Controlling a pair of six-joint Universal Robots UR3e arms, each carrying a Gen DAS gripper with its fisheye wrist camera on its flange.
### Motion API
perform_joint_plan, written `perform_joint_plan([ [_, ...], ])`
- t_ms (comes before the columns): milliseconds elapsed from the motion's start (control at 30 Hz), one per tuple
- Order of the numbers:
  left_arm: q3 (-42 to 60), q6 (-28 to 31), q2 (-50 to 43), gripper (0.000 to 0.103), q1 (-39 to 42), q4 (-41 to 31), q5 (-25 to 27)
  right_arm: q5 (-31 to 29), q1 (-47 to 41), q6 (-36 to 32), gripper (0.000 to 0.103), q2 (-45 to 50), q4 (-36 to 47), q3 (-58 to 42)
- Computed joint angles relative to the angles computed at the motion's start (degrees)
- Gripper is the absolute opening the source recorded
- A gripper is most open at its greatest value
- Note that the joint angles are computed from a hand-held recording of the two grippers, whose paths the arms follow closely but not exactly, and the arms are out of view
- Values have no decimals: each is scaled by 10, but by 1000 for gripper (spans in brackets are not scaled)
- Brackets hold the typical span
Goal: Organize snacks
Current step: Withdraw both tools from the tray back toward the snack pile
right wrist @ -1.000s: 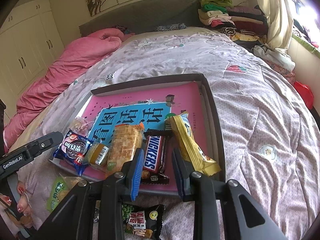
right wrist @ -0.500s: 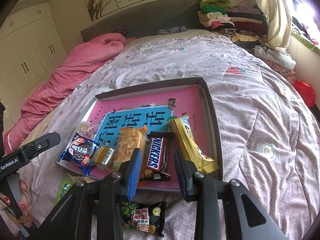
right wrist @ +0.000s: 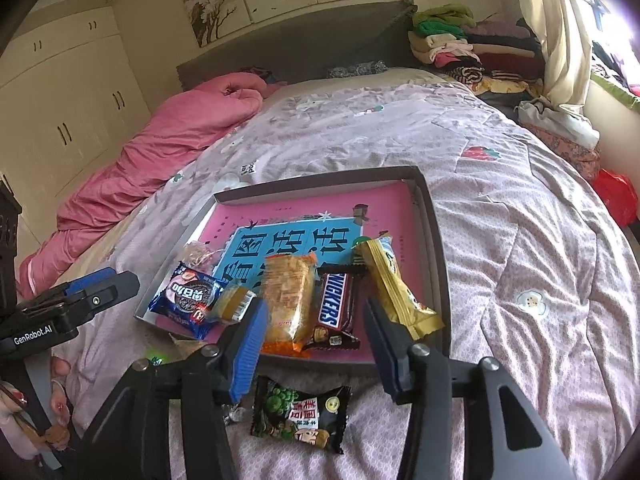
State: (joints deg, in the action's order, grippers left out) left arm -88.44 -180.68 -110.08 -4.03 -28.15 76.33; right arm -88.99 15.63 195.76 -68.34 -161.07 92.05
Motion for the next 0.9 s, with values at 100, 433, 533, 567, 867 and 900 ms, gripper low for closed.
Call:
perform_joint_plan([
  [100, 0, 7, 2, 79, -1, -9, 7, -2, 4, 0, 51, -6, 3, 5],
  [433, -33, 24, 32, 79, 13, -27, 5, -9, 12, -5, 54, -25, 7, 28],
  [533, -48, 31, 43, 79, 18, -32, 4, -8, 13, -6, 54, -34, 8, 40],
  [567, -50, 33, 46, 79, 19, -34, 4, -9, 14, -7, 54, -37, 8, 44],
  [867, -92, 57, 76, 81, 19, -43, 15, -15, 27, -18, 55, -62, 15, 75],
  [900, -96, 58, 79, 81, 19, -45, 17, -16, 30, -19, 55, -63, 16, 77],
])
